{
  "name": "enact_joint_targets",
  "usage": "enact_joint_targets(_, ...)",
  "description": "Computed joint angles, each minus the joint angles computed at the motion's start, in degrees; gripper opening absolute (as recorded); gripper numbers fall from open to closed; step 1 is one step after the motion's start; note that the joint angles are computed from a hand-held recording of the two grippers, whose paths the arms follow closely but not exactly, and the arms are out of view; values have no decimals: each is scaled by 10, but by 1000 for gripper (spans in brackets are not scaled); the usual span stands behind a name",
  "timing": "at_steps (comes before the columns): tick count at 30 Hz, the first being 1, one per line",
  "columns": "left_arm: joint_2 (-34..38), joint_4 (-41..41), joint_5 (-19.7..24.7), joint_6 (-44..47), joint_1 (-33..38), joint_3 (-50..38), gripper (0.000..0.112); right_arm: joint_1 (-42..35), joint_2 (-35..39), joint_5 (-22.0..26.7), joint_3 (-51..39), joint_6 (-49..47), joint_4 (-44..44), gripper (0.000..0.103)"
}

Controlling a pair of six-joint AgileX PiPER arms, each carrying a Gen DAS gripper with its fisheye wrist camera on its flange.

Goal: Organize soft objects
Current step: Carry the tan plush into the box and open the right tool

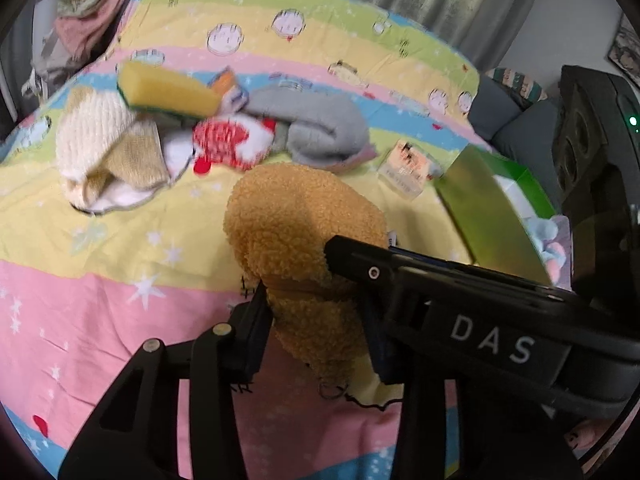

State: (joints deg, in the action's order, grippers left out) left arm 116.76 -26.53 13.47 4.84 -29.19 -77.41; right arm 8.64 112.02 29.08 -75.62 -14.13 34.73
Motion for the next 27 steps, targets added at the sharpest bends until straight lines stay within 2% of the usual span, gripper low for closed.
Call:
enact_joint_targets(4, -28, -47, -25, 50, -7, 19, 39, -6, -37, -20, 29, -48, 42, 35)
enact_joint_targets(11, -47, 14, -44, 12, -36, -8, 39, -9, -117, -77, 79, -39, 20, 35)
enact_joint_targets(14, -42, 13, -48, 19, -49, -30, 39, -33, -146, -87, 95, -76, 53, 35)
enact_joint_targets(19, -11, 144, -20, -88, -80, -114, 38, -80, -182, -103, 120, -132, 120, 35)
enact_joint_targets(23, 36, 133, 14, -56, -101, -205, 39, -128, -204, -109, 137, -196, 192, 35)
enact_joint_targets(27, 101, 128, 75, -35, -113, -324, 39, -181, -196, -101, 134, -255, 262, 35)
